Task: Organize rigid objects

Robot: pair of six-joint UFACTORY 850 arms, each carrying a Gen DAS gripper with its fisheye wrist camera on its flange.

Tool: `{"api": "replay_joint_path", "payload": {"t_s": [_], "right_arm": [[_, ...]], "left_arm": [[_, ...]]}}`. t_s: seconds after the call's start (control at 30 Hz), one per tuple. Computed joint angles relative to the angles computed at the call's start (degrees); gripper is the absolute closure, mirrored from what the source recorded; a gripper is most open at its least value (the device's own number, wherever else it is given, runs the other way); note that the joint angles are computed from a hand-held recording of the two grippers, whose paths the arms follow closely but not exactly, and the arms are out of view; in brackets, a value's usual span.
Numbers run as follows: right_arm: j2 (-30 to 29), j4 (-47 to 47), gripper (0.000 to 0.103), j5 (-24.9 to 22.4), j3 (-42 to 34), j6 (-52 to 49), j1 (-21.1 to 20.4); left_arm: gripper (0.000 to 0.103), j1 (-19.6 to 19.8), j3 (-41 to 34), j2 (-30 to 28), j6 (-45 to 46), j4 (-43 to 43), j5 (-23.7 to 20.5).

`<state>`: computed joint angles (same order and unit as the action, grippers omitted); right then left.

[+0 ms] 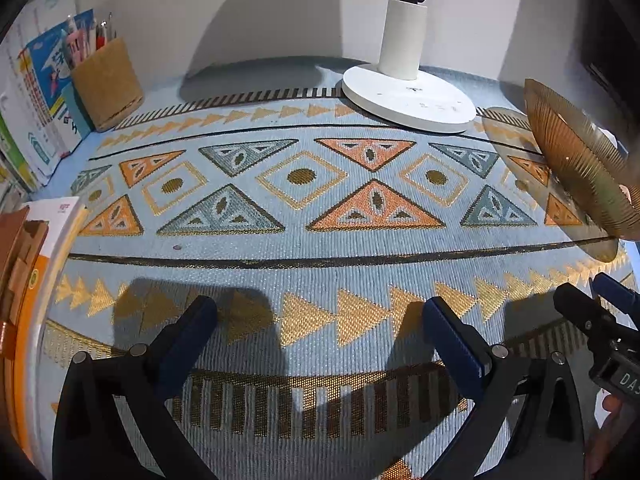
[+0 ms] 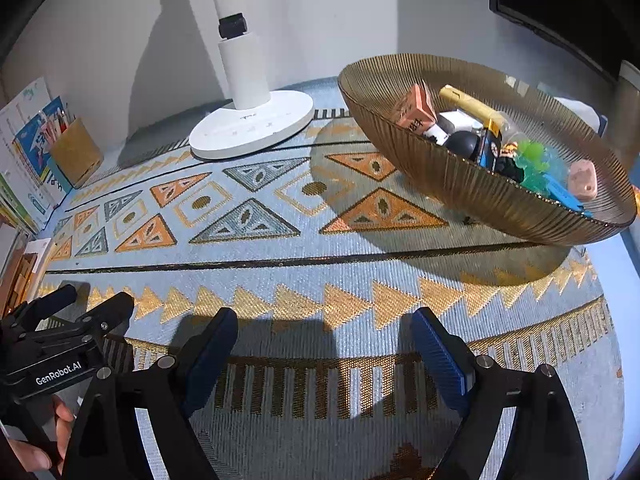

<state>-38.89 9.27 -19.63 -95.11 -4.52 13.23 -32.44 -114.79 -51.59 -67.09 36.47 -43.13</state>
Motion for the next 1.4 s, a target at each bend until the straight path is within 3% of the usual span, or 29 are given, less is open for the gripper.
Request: {"api": "replay_joint_path", "payload": {"t_s": [0.2,0.3,0.4,0.57,0.73,0.9,1.4], "right_arm": [[-0.8,-1.9,0.009,-2.0,-1.4,0.7,0.1],[-2.2,-11.1,0.008,-5.2,-3.7,6.3,1.2],[-3.0,-8.9,0.000,-6.5,-5.0,4.1,1.0],[-3.4,-12.9,0.000,-5.6,-5.2,8.1,1.4],[-4.6,-12.1,0.000,-8.2,-7.6,7.2,1.4],[-3.6,-13.3,0.000,-2.3,-4.7,9.0,1.5],[-3.3,-14.2,0.000,-2.2,-4.3,9.9,1.7]], "left_arm": [[0.000,-0.1,1.0,0.5,-0.1,1.2,0.9],[0.000,-0.1,2.1,1.2,0.0,1.4,1.8],[0.000,-0.1,2.2,1.2,0.0,1.4,1.8],[0.000,-0.1,2.1,1.2,0.0,1.3,1.9],[0.000,-0.2,1.7,1.0,-0.3,1.4,1.5],[0.000,0.0,1.6,0.9,-0.4,1.3,1.7],[0.000,0.1,0.9,0.5,0.1,1.1,1.5]]}}
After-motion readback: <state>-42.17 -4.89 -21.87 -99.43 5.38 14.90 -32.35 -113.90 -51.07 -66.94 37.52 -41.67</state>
